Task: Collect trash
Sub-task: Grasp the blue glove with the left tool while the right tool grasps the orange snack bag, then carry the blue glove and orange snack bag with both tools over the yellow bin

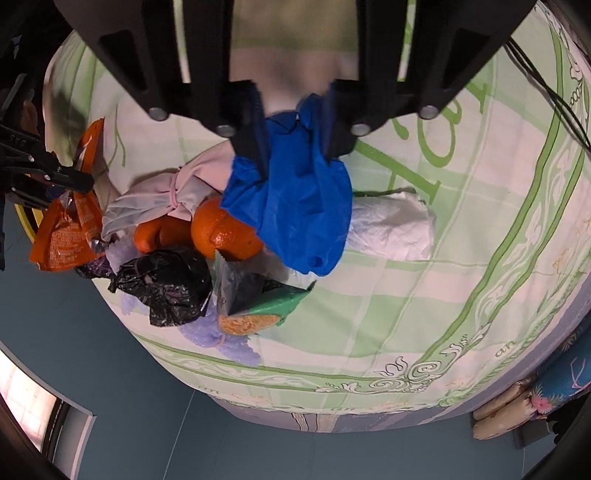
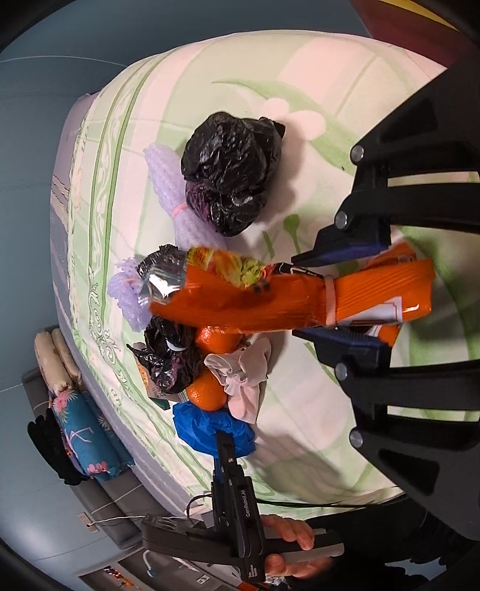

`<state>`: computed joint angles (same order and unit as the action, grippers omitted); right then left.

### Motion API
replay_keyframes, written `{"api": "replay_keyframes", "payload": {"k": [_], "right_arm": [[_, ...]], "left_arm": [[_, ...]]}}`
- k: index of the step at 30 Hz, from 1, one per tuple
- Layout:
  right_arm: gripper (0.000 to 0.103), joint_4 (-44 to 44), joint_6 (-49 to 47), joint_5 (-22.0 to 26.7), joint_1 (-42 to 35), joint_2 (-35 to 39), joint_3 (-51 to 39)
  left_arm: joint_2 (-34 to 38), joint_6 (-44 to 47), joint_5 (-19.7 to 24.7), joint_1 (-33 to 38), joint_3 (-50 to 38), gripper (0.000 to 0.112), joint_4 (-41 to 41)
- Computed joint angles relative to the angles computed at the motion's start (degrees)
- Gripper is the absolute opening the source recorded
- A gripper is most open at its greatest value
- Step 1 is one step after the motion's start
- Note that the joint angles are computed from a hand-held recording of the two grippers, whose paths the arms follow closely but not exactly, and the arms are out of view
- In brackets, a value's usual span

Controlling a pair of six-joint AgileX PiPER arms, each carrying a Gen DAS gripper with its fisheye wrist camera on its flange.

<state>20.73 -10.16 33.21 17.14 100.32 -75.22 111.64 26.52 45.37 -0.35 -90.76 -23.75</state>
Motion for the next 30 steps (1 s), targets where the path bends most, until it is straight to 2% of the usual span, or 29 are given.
{"api": "replay_keyframes", "payload": {"k": [3,12,16,19,22,25,30], "right_arm": [[0.026,2.3,-2.0,-1.6,-0.4,-1.7,1.8],[0.025,13.9,-11.8,-5.2,-3.6,-8.2,7.0],[0.025,19.1,-16.8,-7.0,-4.7,-12.8,9.8],[0.025,22.3,-19.1,-7.2,-5.8,-16.2,11.5],[0.025,23.2,-19.1,-7.4,-7.2,-20.0,13.0],[0.025,22.7,-17.6,-7.8,-8.6,-24.3,15.0],[0.025,22.1,-16.1,-7.2,-12.9,-31.3,17.7]], "left_arm": [[-1.3,-0.4,0.0,0.4,0.6,0.014,-0.6],[-10.4,-1.5,0.3,2.0,3.7,0.012,-4.1],[-18.5,-5.5,-3.3,-1.0,5.7,0.012,-2.5],[-23.3,-15.4,-6.4,-6.9,5.6,0.012,6.6],[-26.6,-24.9,-7.5,-12.9,4.6,0.012,15.5],[-28.2,-35.4,-6.1,-20.9,1.0,0.012,26.8],[-28.4,-44.4,-3.8,-30.4,-4.1,0.012,37.0]]}}
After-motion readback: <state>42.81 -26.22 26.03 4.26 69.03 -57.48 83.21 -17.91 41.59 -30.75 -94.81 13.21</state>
